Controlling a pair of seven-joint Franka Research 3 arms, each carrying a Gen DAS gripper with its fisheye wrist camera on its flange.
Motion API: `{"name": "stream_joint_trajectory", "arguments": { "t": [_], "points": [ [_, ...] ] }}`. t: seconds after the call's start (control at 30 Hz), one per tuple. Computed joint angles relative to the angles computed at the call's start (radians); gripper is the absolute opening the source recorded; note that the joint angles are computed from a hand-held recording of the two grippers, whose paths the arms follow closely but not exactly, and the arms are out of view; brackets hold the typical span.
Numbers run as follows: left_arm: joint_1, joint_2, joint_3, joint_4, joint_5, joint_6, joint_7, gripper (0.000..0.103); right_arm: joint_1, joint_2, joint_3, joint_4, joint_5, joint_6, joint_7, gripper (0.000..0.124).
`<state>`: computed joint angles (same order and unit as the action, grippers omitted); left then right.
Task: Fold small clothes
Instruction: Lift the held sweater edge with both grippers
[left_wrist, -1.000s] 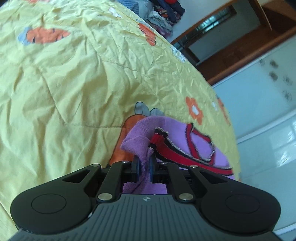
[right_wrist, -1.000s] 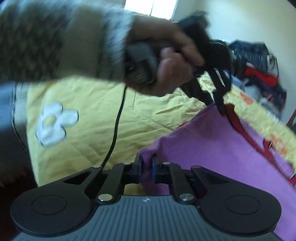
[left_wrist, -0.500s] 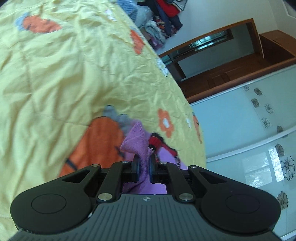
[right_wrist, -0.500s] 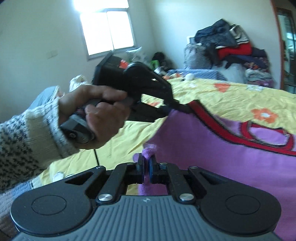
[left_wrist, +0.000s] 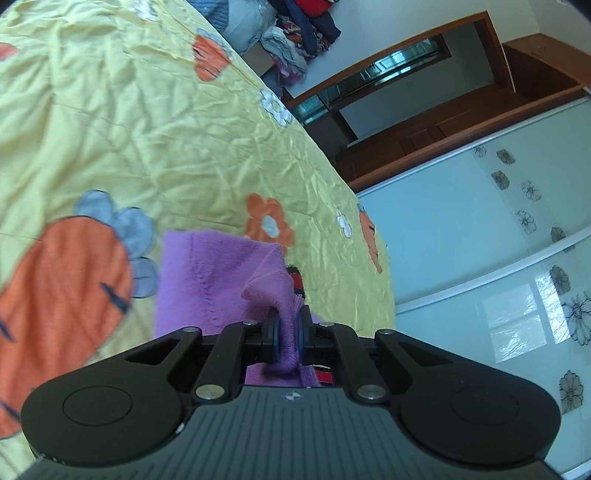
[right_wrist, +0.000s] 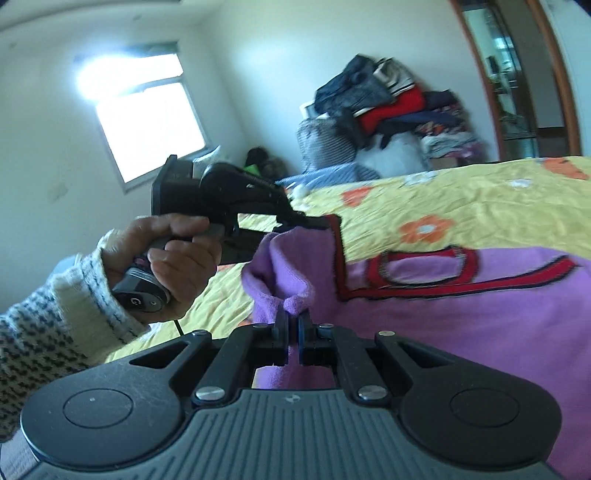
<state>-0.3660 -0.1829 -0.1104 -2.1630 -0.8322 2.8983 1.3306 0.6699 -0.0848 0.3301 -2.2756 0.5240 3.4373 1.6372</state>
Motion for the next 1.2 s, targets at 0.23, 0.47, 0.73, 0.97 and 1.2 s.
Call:
{"name": "stream_joint_trajectory", "arguments": {
  "t": [0.23,0.47,0.73,0.97,1.2],
  "points": [
    [0.019,0.195,-0.103,0.205,0.18,-0.011,-0.108,0.01,-0.04,-0.105,0.064,-0.146,0.23,0.127,-0.091,0.004],
    [0.018,0.398,-0.189,0.42,0.458,-0.064,-0.279,0.01,-0.018,-0.209,-0.013,-0.282,0.199,0.13,0.061,0.004],
    [-0.042,0.588,-0.212,0.657,0.72,-0.169,-0.426,0.01,-0.041,-0.303,-0.051,-0.426,0.138,0.133,0.248,0.004],
    [-0.11,0.728,-0.201,0.851,0.865,-0.286,-0.47,0.01,-0.079,-0.389,-0.011,-0.525,0.146,0.103,0.334,0.003],
    [-0.162,0.739,-0.166,0.885,0.971,-0.31,-0.511,0.009,-0.087,-0.452,-0.001,-0.591,0.11,0.09,0.431,0.003]
  ]
}}
